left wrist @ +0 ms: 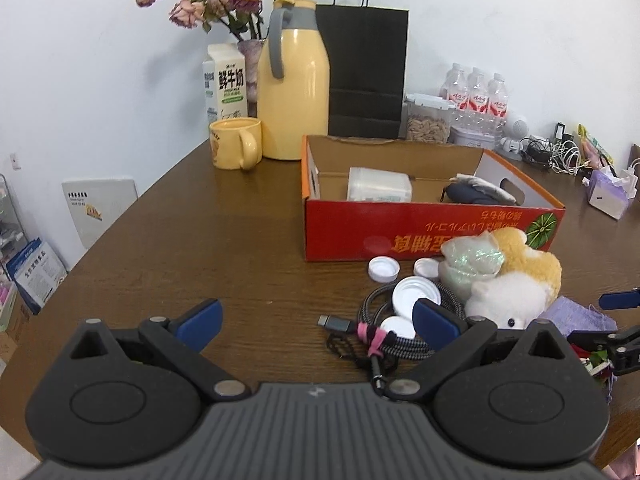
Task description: Organize objects
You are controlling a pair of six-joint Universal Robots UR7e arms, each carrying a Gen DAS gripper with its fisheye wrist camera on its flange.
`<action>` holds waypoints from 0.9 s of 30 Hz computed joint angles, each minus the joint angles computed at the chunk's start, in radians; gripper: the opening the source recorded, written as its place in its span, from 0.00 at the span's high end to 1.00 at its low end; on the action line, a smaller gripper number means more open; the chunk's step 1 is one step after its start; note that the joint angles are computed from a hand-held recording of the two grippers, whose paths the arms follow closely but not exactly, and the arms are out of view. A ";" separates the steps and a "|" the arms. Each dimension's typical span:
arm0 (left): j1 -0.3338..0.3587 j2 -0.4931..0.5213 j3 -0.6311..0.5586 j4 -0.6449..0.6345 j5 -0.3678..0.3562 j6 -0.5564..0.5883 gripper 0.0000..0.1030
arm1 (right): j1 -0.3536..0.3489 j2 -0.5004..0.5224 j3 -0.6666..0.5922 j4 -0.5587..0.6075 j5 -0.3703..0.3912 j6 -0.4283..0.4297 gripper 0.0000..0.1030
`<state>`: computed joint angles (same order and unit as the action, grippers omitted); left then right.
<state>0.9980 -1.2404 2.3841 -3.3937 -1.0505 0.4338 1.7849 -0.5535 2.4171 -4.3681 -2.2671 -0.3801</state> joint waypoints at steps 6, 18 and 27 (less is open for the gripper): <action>0.017 -0.006 -0.004 0.014 -0.004 -0.014 0.00 | -0.054 0.010 0.018 -0.047 0.092 0.026 0.02; 0.032 -0.006 -0.012 0.035 -0.011 -0.019 0.00 | -0.043 0.015 0.044 -0.138 0.132 0.034 0.74; 0.039 0.013 -0.017 0.061 -0.004 -0.013 0.00 | 0.010 0.022 0.050 -0.296 0.112 -0.013 0.88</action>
<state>1.0371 -1.2278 2.3670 -3.3329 -1.0547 0.4210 1.7952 -0.5312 2.4666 -4.6637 -2.1547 -0.3932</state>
